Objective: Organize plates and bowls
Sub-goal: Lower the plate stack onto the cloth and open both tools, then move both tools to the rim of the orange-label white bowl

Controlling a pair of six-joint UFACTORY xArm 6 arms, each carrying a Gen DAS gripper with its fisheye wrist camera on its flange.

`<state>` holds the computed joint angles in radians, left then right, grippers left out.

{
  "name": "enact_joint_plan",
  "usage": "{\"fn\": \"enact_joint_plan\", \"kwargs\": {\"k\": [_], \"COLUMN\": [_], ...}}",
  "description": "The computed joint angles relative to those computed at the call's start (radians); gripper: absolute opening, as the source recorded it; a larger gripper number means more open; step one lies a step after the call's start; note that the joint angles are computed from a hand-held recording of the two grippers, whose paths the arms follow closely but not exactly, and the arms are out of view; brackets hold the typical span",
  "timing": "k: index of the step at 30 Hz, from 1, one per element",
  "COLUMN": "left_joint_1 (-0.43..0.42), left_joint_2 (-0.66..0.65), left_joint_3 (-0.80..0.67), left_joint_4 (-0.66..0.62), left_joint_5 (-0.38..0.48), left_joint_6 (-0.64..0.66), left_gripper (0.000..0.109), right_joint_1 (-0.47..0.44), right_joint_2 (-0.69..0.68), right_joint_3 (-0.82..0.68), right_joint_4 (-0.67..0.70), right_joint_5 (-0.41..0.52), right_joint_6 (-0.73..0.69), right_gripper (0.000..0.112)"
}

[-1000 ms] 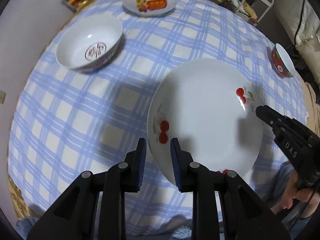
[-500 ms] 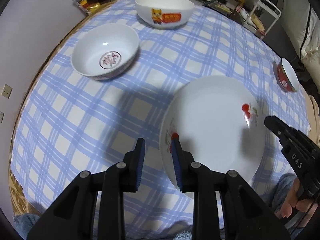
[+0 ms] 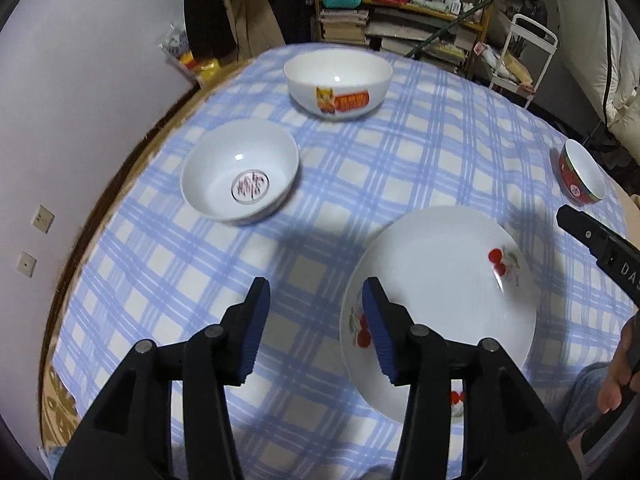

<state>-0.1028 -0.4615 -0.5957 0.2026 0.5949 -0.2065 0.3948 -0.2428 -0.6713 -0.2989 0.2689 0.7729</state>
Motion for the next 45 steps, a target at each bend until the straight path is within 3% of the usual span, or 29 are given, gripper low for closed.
{"fn": "enact_joint_plan", "kwargs": {"k": [3,6,9,13,16,20,25,28,32,37,41,45], "left_joint_1": [0.002,0.013,0.03,0.059,0.077,0.085,0.105,0.12,0.134,0.136,0.145,0.153], "left_joint_2": [0.008,0.03,0.049,0.099,0.141,0.235,0.351,0.444,0.547,0.688,0.807,0.873], "left_joint_3": [-0.014,-0.039,-0.065,-0.141,-0.196,-0.294,-0.408,-0.504,-0.596,-0.74,-0.877,-0.938], "left_joint_4": [0.037,0.06,0.086,0.001,-0.019,0.048,0.08,0.004,-0.016,-0.082,-0.205,-0.255], "left_joint_5": [-0.01,-0.011,-0.006,0.026,0.002,0.006,0.001,0.019,0.011,0.049,0.132,0.141], "left_joint_6": [-0.026,-0.04,-0.074,-0.025,-0.024,-0.087,-0.105,-0.022,-0.018,0.037,0.103,0.112], "left_gripper": [0.054,0.072,0.074,0.076,0.081,0.082,0.082,0.082,0.082,0.082,0.082,0.08], "right_joint_1": [-0.008,-0.008,-0.009,-0.013,-0.017,-0.022,-0.021,-0.025,-0.03,-0.032,-0.029,-0.028], "right_joint_2": [0.007,0.022,0.039,0.085,0.133,0.225,0.34,0.411,0.523,0.655,0.753,0.827], "right_joint_3": [-0.014,-0.041,-0.072,-0.131,-0.184,-0.295,-0.437,-0.533,-0.681,-0.854,-0.979,-1.056], "right_joint_4": [-0.018,-0.002,-0.014,0.041,0.166,0.217,0.306,0.292,0.285,0.376,0.403,0.475], "right_joint_5": [-0.006,-0.003,-0.003,-0.014,-0.048,-0.04,-0.017,0.002,0.04,0.112,0.178,0.22], "right_joint_6": [0.012,-0.027,-0.046,-0.124,-0.245,-0.325,-0.447,-0.466,-0.485,-0.566,-0.602,-0.644], "right_gripper": [0.054,0.059,0.071,0.087,0.088,0.095,0.095,0.095,0.095,0.095,0.094,0.094]}}
